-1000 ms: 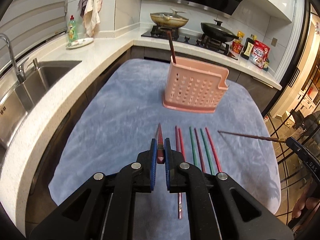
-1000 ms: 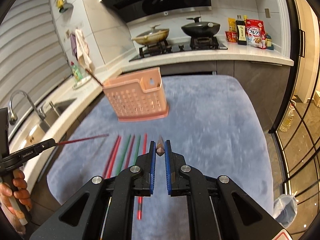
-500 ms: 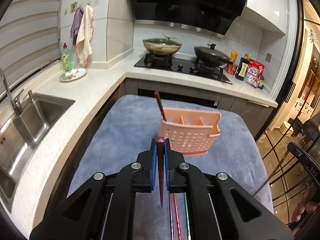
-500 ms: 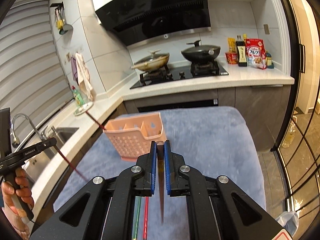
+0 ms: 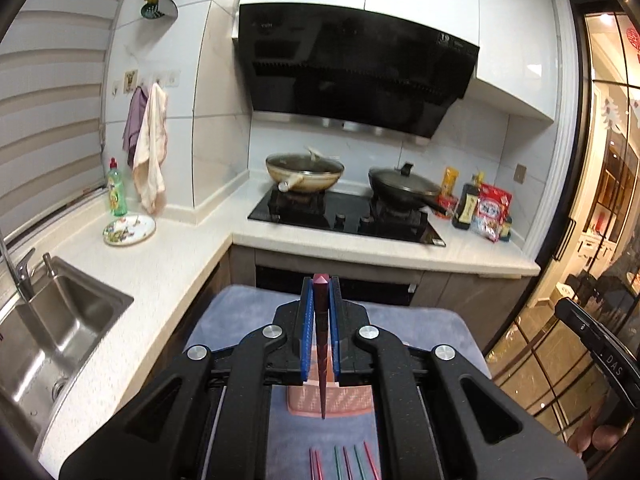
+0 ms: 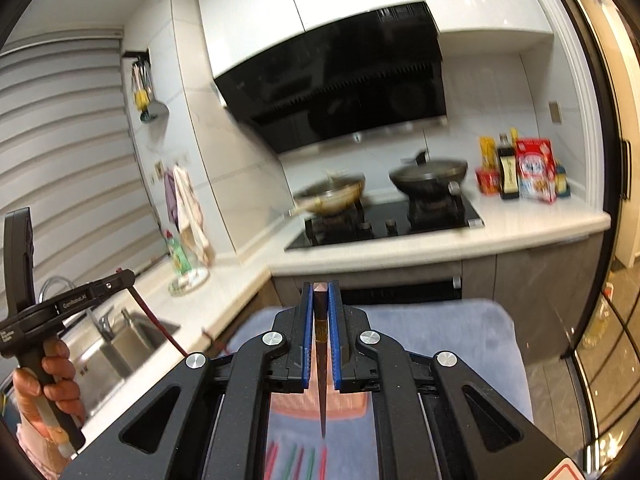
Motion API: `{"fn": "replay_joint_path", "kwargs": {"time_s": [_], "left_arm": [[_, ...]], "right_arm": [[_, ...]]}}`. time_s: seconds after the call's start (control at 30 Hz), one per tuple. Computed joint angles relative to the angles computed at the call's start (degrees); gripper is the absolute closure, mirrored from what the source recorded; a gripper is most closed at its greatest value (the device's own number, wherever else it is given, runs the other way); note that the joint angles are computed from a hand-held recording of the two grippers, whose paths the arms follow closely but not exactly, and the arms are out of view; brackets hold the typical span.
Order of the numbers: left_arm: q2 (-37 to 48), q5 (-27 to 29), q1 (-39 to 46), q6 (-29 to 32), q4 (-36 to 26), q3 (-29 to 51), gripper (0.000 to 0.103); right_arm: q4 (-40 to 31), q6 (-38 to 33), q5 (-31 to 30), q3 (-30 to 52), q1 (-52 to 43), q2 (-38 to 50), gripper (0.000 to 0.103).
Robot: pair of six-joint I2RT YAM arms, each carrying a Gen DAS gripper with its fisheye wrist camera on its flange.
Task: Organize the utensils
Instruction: 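Lift and carry both chopsticks with both tools, lowering them into the pink holder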
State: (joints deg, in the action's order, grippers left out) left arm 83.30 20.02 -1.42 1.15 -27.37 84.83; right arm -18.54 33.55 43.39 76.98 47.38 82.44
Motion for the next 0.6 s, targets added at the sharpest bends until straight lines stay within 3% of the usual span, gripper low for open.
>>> {"fn": "replay_joint_path", "kwargs": {"time_s": [0.27,0.6], "left_arm": [[9.56,-3.67,-2.81,-2.65,1.43,10.82,0.096],[15.41,-4.54,-3.56,-2.75,3.56,12.02,0.096]], "right_arm": [[3.51,-4.77,-6.08,10.51,-6.52,7.93,0.096],[6.70,-3.75,-11.18,15.00,-10.25,17.39,0.096]]}}
